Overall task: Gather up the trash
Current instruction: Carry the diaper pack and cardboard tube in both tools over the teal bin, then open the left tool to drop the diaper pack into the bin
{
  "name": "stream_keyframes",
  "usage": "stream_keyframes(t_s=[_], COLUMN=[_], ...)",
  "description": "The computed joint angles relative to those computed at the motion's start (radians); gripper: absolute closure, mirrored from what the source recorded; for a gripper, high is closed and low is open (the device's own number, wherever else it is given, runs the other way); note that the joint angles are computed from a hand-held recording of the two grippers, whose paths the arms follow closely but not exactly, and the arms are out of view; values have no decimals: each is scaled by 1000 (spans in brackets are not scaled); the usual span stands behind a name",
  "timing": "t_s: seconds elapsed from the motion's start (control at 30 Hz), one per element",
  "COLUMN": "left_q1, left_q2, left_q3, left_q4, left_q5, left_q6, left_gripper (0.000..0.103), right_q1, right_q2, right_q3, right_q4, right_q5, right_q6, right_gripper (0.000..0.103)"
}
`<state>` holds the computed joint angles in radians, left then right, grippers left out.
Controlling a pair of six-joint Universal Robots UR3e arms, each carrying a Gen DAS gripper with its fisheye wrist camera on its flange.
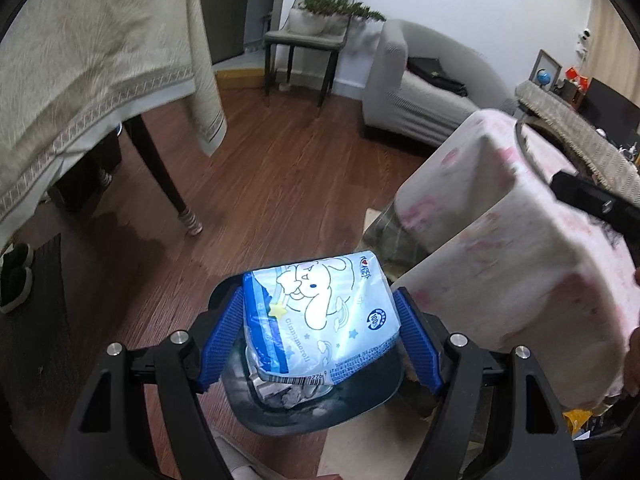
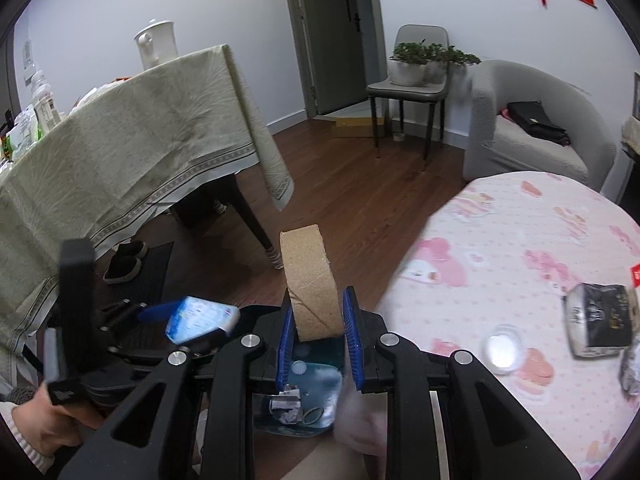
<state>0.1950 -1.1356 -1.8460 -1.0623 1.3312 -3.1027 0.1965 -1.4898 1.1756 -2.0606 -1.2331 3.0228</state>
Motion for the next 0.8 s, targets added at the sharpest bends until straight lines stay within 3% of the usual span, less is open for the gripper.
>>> stream_keyframes(t_s=[0.8], left_q1=[55], left_q2=[-39], left_q3=[-282], left_q4=[28], left_q5=[63], left_q6=[111], left_gripper=[26], right_q1=[210], right_q2=[266], right_q3=[-195], right_q4=[50], right_q5=[-102], right_q6=[74], right_gripper=[79])
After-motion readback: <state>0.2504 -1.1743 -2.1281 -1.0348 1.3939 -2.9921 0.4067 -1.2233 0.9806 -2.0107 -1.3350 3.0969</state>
